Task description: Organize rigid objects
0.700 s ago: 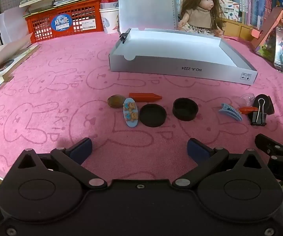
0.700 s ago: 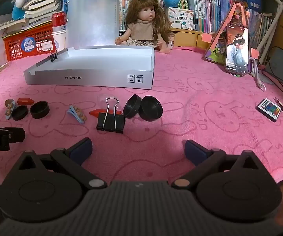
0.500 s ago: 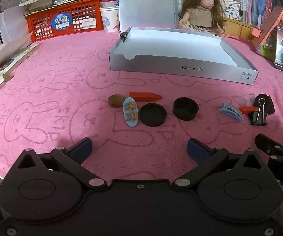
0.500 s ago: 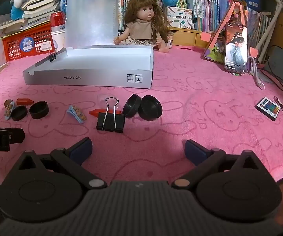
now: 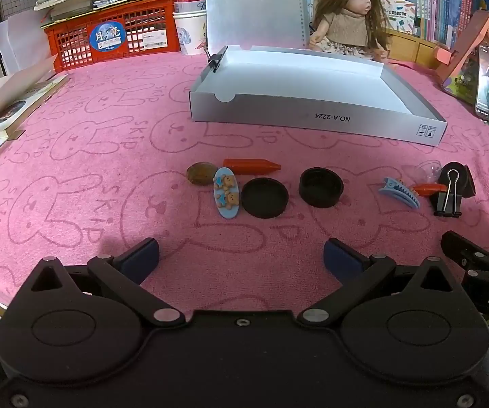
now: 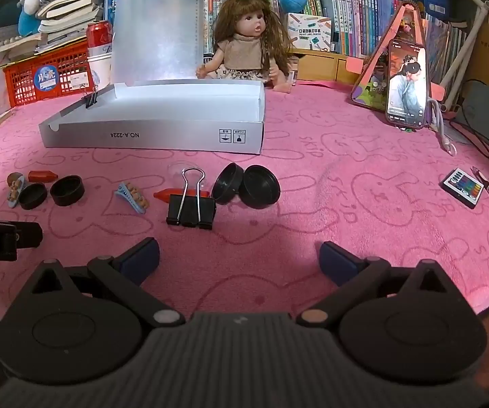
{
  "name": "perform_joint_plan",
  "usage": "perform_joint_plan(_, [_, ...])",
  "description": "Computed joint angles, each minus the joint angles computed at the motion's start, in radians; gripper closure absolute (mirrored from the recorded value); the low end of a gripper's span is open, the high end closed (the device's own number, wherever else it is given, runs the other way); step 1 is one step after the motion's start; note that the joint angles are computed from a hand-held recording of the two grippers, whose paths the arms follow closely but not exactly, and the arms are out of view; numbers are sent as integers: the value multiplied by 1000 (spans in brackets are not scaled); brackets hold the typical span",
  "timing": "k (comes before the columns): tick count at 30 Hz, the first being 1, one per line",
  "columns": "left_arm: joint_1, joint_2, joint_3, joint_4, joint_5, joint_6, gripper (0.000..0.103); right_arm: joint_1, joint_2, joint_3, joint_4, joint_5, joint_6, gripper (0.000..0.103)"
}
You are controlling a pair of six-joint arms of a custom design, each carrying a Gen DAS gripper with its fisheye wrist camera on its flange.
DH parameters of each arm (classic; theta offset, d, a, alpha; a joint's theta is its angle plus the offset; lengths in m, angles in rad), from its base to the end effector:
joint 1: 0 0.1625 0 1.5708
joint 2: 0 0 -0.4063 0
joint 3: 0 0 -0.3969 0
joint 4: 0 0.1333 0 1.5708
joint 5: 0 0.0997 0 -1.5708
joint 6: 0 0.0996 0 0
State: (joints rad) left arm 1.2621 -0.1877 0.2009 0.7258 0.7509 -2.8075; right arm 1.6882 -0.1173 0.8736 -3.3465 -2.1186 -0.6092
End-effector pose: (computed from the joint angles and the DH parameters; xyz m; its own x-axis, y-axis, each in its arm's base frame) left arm -0.0403 -0.8049 0.1136 -0.7021 -0.0801 -0.7076 0.4603 0.7071 -0.5368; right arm 0.1765 -0.8017 -0.0219 -0.7028 -0.0184 0.7112 -0.5652 0.6216 -0.5424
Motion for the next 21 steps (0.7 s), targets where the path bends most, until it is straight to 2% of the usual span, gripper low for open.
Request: perform_joint_plan(21, [0, 10, -19, 13, -2, -2, 0, 3, 4, -8, 6, -9, 0, 0])
